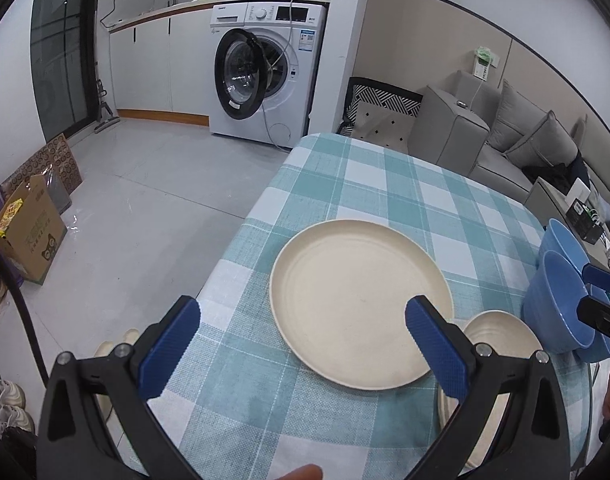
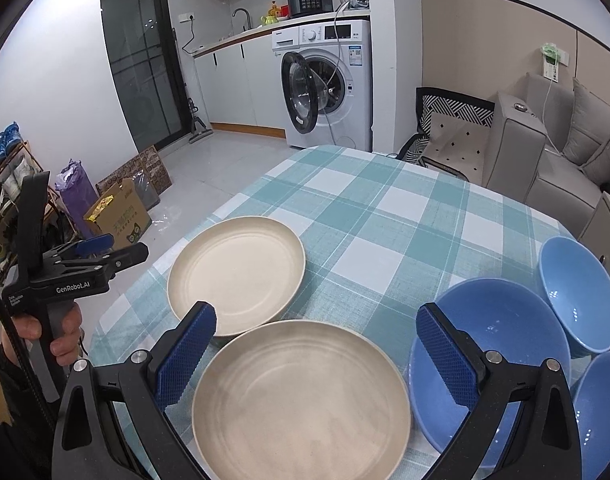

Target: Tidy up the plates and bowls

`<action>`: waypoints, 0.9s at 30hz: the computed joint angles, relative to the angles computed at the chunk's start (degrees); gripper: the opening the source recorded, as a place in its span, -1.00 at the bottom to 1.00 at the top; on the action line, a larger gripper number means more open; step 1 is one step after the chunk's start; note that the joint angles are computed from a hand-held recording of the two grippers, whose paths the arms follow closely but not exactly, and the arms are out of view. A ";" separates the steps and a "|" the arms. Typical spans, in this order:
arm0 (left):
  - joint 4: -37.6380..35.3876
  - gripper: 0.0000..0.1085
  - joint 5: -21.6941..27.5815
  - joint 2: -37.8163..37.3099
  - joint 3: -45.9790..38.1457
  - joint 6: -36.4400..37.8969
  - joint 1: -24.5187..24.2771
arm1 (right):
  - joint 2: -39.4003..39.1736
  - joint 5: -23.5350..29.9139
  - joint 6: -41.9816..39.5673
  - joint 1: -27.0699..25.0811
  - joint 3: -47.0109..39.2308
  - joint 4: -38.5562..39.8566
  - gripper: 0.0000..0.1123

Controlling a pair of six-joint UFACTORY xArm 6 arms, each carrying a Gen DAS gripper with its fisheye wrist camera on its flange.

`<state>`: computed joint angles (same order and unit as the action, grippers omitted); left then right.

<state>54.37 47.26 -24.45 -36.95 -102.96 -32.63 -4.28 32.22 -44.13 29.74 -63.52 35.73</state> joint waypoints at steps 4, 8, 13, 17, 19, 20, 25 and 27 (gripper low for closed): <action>-0.61 0.90 0.61 1.14 0.04 -0.76 0.91 | 2.59 -0.21 1.17 0.75 -1.72 -0.59 0.82; -0.24 0.90 0.88 2.24 -0.06 -1.75 1.38 | 5.34 0.44 2.93 1.24 -3.98 -1.09 0.82; 0.35 0.90 1.83 3.78 -0.20 -2.90 1.38 | 7.98 -0.28 3.94 2.63 -5.51 -2.54 0.82; 0.61 0.90 -0.18 4.27 0.49 -3.90 2.52 | 10.96 0.32 5.60 3.62 -7.80 -3.32 0.82; 1.10 0.89 -0.56 3.82 1.12 -5.24 2.84 | 12.11 0.14 6.26 4.13 -8.53 -3.95 0.82; 1.17 0.89 -1.28 3.53 1.55 -5.49 3.27 | 12.75 0.07 6.68 4.32 -8.96 -4.36 0.82; 1.68 0.84 -3.29 3.37 2.78 -6.85 4.81 | 15.85 0.15 8.53 5.20 -11.05 -6.06 0.82; 1.78 0.81 -4.40 3.83 3.12 -7.05 5.47 | 16.74 0.26 9.07 5.41 -11.58 -6.78 0.82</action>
